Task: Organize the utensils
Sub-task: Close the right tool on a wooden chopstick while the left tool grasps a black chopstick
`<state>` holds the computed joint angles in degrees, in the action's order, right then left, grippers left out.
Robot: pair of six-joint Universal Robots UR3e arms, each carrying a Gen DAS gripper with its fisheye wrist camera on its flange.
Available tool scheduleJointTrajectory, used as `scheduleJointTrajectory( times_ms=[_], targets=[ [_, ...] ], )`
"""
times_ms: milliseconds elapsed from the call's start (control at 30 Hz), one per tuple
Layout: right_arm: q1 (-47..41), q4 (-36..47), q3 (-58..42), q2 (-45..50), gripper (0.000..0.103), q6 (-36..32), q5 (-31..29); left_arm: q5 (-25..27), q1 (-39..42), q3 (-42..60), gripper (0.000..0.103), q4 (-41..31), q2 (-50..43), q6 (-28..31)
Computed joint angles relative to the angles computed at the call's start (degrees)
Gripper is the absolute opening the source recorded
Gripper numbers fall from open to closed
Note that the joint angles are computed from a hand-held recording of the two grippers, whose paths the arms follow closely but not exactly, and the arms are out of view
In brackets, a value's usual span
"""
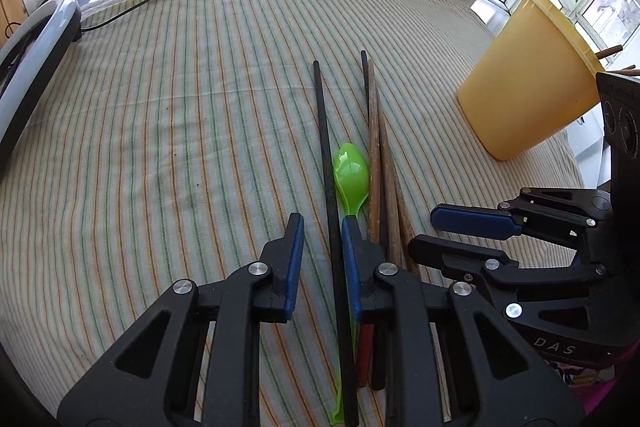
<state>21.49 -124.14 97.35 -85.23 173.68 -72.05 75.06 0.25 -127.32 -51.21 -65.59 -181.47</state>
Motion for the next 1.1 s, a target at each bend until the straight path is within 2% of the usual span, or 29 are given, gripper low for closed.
scheduleJointTrajectory(
  times_ms=[133,567,800,1100],
  targets=[
    [0.08,1.5,-2.46,1.78,0.025,1.01,0.04,1.81,-0.76,0.48,0.011,0.38,-0.83,-0.05],
    [1.34,11.98,-16.44,10.11,0.009,4.12,-2.31,3.6,0.03,-0.49,0.007,0.79,0.2,0.69],
    [2.62,16.51,-22.2,12.89,0.011,1.3,-6.04,3.95,2.06,-0.31,0.007,-2.2,2.37,2.58],
    [2.85,20.68,-30.37,18.12,0.011,3.37,-6.85,5.55,1.05,5.07,0.008,-1.81,-5.58,0.87]
  ],
)
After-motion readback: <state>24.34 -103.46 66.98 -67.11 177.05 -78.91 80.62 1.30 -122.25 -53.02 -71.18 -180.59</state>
